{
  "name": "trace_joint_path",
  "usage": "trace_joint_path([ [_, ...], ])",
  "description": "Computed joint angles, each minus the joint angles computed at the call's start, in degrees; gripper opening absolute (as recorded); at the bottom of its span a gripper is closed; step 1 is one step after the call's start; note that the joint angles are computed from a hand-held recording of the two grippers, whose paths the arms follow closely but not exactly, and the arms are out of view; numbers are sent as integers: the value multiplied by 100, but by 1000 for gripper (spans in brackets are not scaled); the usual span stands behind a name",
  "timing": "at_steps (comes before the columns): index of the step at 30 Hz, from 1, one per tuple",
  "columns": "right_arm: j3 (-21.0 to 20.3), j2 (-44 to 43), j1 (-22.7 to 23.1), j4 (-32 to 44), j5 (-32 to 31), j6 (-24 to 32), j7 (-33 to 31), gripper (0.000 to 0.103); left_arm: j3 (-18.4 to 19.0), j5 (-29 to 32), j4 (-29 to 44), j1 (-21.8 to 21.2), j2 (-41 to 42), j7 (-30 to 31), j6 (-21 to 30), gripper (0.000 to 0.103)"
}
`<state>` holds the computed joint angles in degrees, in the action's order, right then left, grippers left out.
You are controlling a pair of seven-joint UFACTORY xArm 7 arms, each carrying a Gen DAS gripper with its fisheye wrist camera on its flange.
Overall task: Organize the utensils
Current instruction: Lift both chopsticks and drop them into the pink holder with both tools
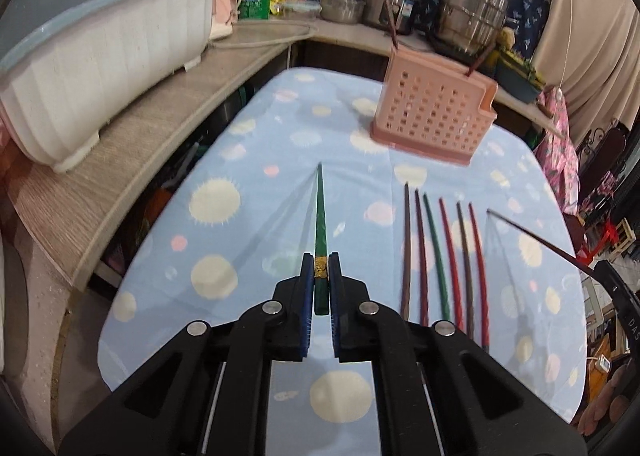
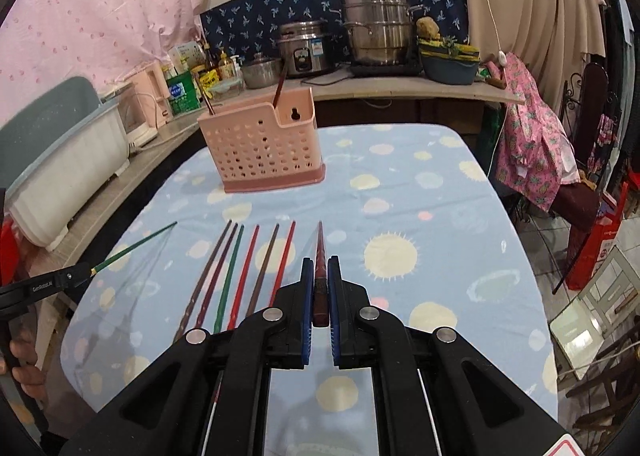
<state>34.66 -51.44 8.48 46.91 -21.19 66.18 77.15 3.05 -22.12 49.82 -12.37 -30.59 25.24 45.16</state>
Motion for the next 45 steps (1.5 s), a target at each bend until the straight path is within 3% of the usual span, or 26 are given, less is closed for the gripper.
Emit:
trace_joint_path([
  [13, -410, 150, -809, 485, -605, -830, -403, 7, -86, -490, 1581, -215, 947, -73, -133, 7],
  [25, -615, 768, -1715, 1265, -983, -2049, -504, 7, -443, -1043, 3684, -233, 2119, -162, -154, 7],
  [34, -538, 1935, -2849, 2632, -1814, -3005, -319, 7, -983, -543, 5606, -223, 3459, -989, -906, 7],
  [37, -529, 2356, -2930, 2909, -2125, -3143, -165, 7, -1116, -196, 6029, -271, 3871, -1267, -1123, 7],
  [41, -609, 2821, -2772, 3037, -2453, -3143, -52, 7, -1204, 229, 6499, -336, 4384, -1592, -1041, 7],
  [45, -807, 3102, -2466, 2874, -2553, -3087, -10, 7, -1277, 349, 6429, -295, 4557, -1636, -1030, 7],
])
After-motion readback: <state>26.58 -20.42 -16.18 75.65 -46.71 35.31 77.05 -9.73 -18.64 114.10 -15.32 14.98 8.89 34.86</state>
